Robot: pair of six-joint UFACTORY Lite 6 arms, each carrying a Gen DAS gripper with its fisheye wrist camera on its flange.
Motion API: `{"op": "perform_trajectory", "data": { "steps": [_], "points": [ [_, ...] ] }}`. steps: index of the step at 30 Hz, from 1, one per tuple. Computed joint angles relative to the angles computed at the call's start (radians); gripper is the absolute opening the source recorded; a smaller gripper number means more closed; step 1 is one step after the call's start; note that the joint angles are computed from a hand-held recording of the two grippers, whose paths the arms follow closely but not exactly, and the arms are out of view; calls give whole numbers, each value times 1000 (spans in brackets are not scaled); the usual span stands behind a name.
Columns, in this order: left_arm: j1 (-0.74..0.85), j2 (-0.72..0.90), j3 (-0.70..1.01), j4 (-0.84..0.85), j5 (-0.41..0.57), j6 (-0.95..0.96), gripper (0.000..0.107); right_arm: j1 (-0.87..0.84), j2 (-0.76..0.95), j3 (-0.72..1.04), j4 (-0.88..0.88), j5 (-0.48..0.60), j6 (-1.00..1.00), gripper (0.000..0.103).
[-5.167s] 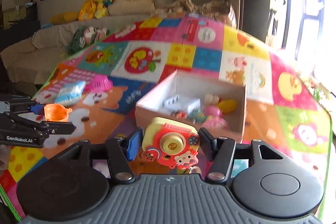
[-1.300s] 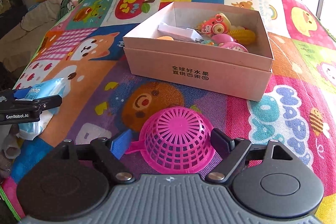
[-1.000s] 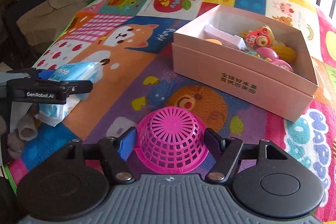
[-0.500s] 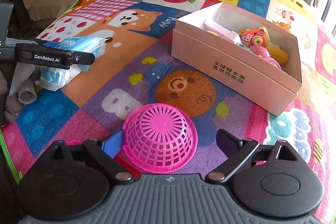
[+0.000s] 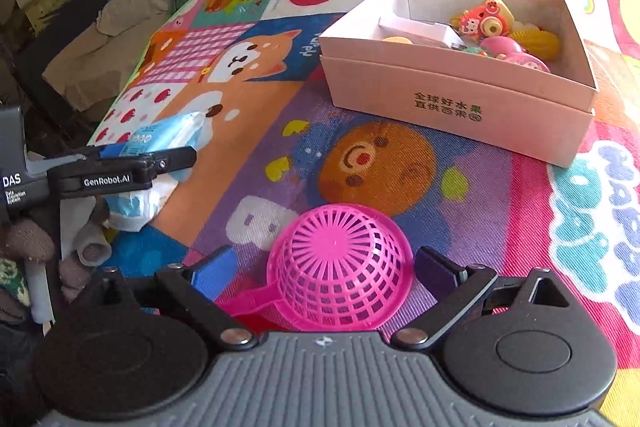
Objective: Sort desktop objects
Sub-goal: 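Move the packet toward the pink box with the left tool while the right moves the basket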
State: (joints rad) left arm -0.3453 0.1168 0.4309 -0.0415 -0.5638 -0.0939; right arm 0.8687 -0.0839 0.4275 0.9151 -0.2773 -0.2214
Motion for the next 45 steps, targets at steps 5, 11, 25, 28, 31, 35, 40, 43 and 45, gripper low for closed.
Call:
{"op": "perform_trajectory", "data": {
  "steps": [5,11,25,28,31,35,40,43,45],
  "points": [
    [7,-3,2,17,11,-16,103,21,187,138,-133,-91,132,96],
    [-1,-10,0,-2,21,-3,103,126,285,237,280,-177,-311,96],
    [-24,-8,6,-68,33,54,103,163,-85,-84,585,-246,-478,97],
    [-33,-9,11,-94,42,77,103,153,-102,-101,506,-199,-363,97],
    [-32,-37,-11,-15,52,22,103,176,-18,-56,449,-216,-280,97],
    [-65,-67,-47,58,39,-30,103,214,109,34,443,-264,-278,97],
    [-87,-63,-33,-23,55,9,103,269,203,106,502,-330,-360,88],
    [-73,-92,-48,-13,76,33,103,288,203,96,544,-358,-392,87],
    [-60,-127,-74,26,92,29,103,295,187,78,568,-365,-394,88]
  ]
}}
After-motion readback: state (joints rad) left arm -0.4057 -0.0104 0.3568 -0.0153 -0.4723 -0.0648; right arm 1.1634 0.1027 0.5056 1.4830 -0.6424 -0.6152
